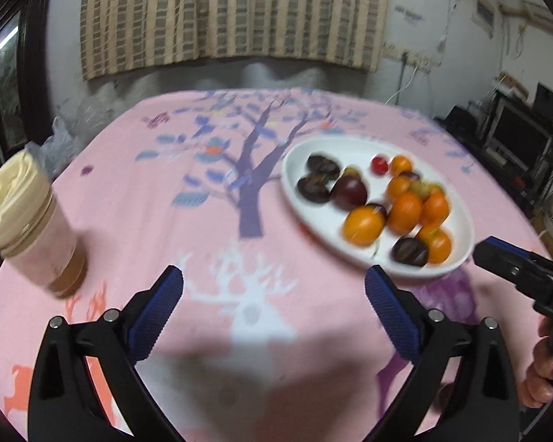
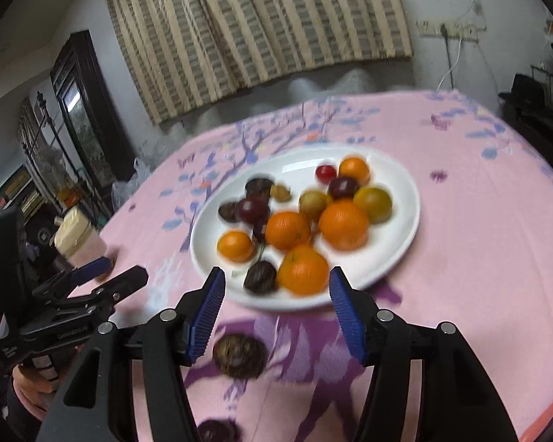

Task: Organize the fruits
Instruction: 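Lower the plum and yellow fruit onto the white plate and open both grippers, then grasp the last mangosteen with the right gripper while the left gripper grasps a dark cherry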

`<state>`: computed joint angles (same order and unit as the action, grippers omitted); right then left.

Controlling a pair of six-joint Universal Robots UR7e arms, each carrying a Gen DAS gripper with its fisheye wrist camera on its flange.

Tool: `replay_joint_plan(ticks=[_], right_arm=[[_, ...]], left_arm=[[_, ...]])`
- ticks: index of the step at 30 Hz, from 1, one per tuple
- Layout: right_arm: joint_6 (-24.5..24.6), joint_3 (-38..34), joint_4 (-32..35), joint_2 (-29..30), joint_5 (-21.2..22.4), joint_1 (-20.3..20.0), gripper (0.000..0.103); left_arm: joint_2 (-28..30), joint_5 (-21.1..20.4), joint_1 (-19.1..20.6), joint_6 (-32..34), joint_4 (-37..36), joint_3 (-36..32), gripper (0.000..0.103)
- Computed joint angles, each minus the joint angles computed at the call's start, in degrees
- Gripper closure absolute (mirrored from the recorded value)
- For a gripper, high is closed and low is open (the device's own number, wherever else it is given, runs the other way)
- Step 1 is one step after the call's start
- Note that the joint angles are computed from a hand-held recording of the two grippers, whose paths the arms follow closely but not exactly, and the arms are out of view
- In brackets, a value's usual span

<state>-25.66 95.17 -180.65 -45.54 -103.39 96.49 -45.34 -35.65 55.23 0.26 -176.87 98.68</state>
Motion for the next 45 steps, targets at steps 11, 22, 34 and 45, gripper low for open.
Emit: replay_joint_plan(ticks=[11, 22, 34, 45], right_arm=[[-8.5, -0.1, 6.0, 4.2, -8.7, 2.8, 0.044], [-10.1, -0.9, 6.1, 5.5, -10.9, 3.2, 0.044], [-10.9, -1.6, 4.4, 6.4, -12.9, 3.5, 0.06], [-4.4, 2.3, -0.1, -0.9, -4.3, 0.9, 0.061]], left_arm=[[-2.4, -0.4, 0.3, -3.8, 1.0, 1.3, 0.006], [-2.7, -1.2, -0.1, -3.6, 0.4, 1.7, 0.006], [-2.7, -0.9, -0.3, -4.2, 1.1, 1.8, 0.006], [-3.5, -9.5, 0.3, -4.9, 7.8, 2.2, 0.006]])
